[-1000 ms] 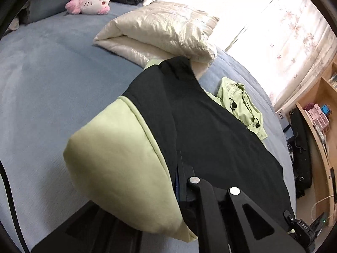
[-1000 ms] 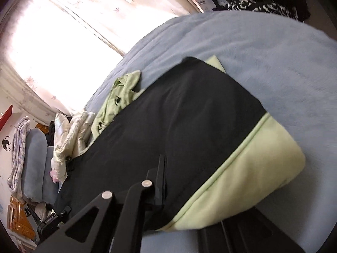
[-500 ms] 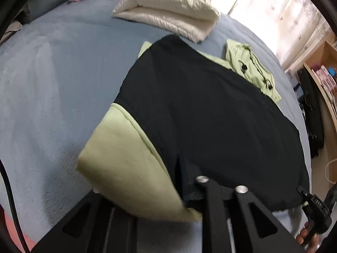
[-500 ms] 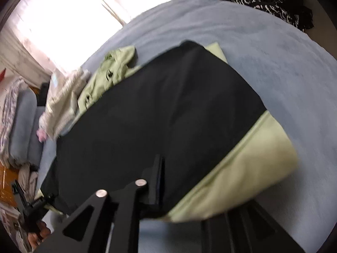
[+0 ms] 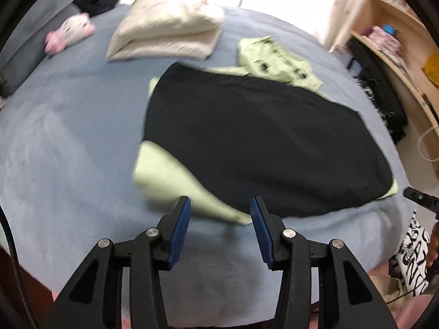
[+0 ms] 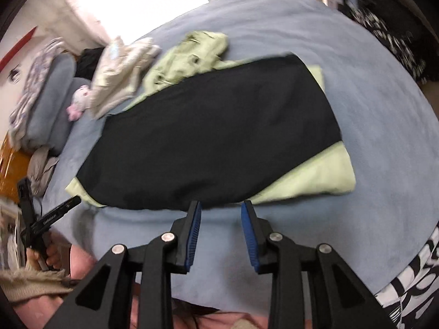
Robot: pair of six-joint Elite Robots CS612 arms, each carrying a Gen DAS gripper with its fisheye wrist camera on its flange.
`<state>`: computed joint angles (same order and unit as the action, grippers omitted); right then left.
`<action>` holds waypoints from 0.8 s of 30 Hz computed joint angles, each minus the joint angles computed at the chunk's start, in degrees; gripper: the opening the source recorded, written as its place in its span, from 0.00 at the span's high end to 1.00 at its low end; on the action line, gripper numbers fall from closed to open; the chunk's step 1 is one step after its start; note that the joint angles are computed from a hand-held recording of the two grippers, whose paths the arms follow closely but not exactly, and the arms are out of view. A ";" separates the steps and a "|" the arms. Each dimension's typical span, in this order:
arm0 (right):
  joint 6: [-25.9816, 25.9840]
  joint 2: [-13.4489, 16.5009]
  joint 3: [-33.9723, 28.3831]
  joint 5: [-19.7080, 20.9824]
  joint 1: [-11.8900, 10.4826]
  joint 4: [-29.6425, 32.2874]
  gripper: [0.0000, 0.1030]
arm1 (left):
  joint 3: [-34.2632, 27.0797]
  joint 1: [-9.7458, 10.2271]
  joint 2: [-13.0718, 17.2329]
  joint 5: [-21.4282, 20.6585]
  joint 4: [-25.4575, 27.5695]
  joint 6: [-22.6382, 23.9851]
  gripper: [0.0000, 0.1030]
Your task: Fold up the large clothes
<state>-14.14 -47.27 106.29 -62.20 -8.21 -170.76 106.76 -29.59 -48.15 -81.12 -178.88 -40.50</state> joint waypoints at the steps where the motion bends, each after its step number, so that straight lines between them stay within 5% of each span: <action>1: -0.54 0.06 -0.01 0.44 0.22 -0.78 0.70 | -0.32 -0.03 0.26 -0.47 -1.41 0.78 0.55; 5: -1.63 2.30 -2.54 -0.79 2.03 -1.38 0.70 | -3.33 0.23 2.30 -3.01 -2.34 2.33 0.47; 12: -1.63 9.04 -11.18 -8.36 4.94 3.22 0.70 | -12.38 1.44 8.15 -8.11 6.68 1.73 0.47; 18: -1.03 13.10 -17.27 -12.52 6.69 1.69 0.70 | -18.95 1.99 11.44 -4.00 14.82 0.07 0.47; 24: 0.30 16.30 -24.12 -12.54 7.39 3.75 0.70 | -25.22 3.45 14.05 -2.80 20.38 -0.40 0.47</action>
